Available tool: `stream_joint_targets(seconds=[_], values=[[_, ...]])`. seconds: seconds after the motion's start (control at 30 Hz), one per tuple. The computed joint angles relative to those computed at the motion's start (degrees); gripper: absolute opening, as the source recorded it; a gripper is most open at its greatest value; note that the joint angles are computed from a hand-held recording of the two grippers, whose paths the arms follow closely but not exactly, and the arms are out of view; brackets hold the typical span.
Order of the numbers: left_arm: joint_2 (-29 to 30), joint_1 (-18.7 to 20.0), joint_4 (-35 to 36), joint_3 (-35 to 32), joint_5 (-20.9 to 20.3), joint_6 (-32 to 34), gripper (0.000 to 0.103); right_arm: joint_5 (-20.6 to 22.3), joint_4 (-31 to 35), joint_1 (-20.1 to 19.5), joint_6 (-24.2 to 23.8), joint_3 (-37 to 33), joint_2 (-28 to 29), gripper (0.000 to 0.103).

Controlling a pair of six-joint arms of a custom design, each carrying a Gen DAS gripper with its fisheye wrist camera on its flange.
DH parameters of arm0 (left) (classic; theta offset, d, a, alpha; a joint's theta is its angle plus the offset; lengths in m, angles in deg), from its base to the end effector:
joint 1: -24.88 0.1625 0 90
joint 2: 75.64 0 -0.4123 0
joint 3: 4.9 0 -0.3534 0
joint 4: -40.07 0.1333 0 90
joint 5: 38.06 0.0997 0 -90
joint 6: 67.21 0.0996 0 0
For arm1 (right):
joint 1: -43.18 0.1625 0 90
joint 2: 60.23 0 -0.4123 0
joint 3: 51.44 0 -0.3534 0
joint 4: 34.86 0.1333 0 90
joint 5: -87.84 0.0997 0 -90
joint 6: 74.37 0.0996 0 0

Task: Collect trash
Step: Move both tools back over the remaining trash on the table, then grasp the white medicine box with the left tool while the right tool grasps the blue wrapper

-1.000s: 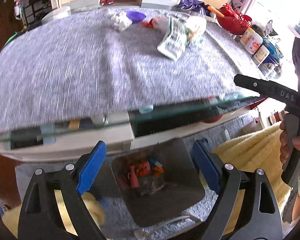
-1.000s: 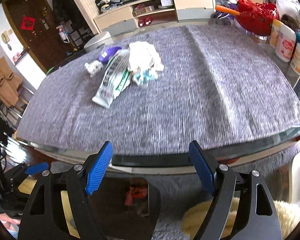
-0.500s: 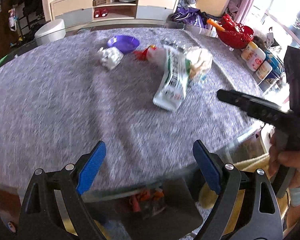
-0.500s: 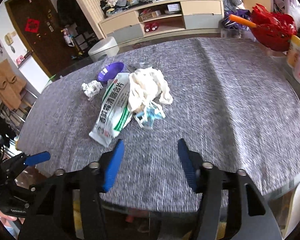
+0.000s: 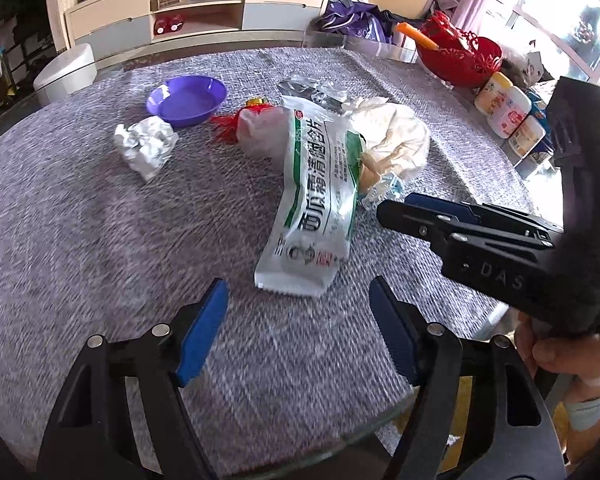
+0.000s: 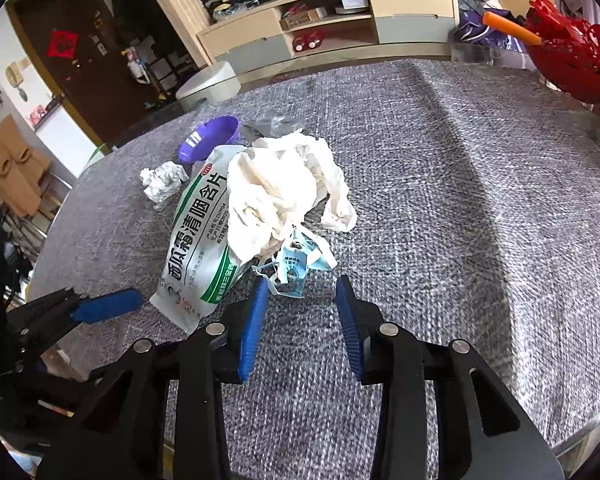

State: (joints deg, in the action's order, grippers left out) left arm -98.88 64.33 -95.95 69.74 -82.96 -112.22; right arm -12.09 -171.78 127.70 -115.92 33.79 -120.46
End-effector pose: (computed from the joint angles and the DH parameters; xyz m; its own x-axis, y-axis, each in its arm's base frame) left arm -0.4048 -0.5971 -0.0303 -0.8245 -0.0322 -0.5649 0.2626 0.8626 -0.4325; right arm 0.0531 -0.6622 0.3172 -0.7880 -0.4942 0.3673 -0.5800 0.7960 -0.1733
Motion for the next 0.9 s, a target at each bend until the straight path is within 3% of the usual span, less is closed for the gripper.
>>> stream_joint_targets(seconds=[0.17,0.27,0.4,0.9], values=[[1.26,1.02,-0.52,-1.91,0.30,1.91,0.052,0.07,0.65,0.06,-0.78,-0.57,0.41,0.021],[1.64,1.24,-0.20,-2.79,0.72,2.50,0.041,0.09,1.24,0.03,-1.21,-0.64,0.30,0.017],[1.16,1.12,0.29,-2.17,1.02,1.85,0.036,0.80,1.11,-0.33,-1.72,0.05,-1.13,0.016],[-5.79,-4.38,4.96,7.68,6.60,-9.82,0.034,3.63,0.06,0.20,-3.59,5.76,-8.96,0.016]])
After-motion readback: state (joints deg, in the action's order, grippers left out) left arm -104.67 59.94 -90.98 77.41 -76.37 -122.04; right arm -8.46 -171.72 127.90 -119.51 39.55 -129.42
